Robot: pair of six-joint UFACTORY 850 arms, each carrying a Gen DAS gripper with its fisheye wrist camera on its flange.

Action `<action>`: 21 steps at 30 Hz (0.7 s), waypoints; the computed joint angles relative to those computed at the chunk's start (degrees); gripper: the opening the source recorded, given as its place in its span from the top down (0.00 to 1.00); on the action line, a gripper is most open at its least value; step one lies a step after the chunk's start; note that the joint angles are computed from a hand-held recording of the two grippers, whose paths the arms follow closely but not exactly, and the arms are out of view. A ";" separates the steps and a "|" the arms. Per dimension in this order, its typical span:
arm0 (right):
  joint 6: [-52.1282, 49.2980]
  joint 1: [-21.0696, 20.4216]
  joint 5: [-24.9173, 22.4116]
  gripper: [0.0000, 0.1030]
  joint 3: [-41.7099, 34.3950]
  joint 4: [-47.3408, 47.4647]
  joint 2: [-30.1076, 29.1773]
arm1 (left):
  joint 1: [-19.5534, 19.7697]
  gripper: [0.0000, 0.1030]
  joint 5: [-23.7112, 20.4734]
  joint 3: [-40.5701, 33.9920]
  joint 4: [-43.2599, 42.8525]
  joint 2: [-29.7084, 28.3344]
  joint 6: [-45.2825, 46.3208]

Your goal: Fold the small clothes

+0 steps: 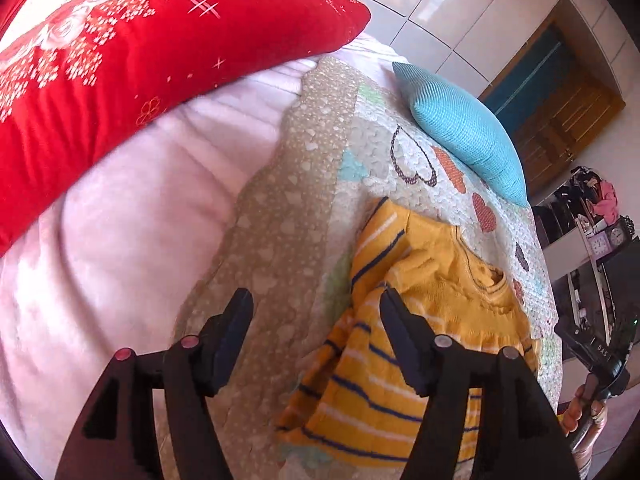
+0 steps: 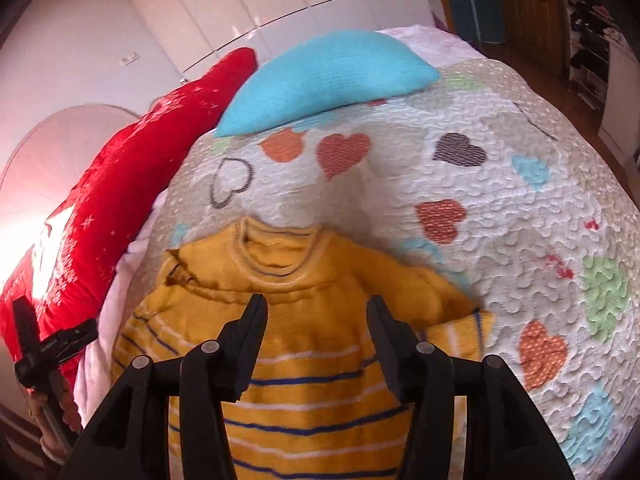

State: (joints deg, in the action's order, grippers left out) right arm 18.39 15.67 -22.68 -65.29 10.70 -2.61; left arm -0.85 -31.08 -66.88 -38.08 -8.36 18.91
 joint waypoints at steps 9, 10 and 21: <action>-13.85 12.85 -6.55 0.42 -15.40 16.84 -16.98 | 1.47 0.96 0.19 12.59 -6.17 4.69 3.23; -12.65 14.19 -7.49 0.42 -18.19 15.50 -19.62 | 1.94 0.96 0.76 14.15 -7.68 6.41 4.32; 23.72 26.20 -25.85 0.20 -44.29 -28.50 -40.40 | 7.64 0.49 5.14 28.59 -8.53 25.81 6.96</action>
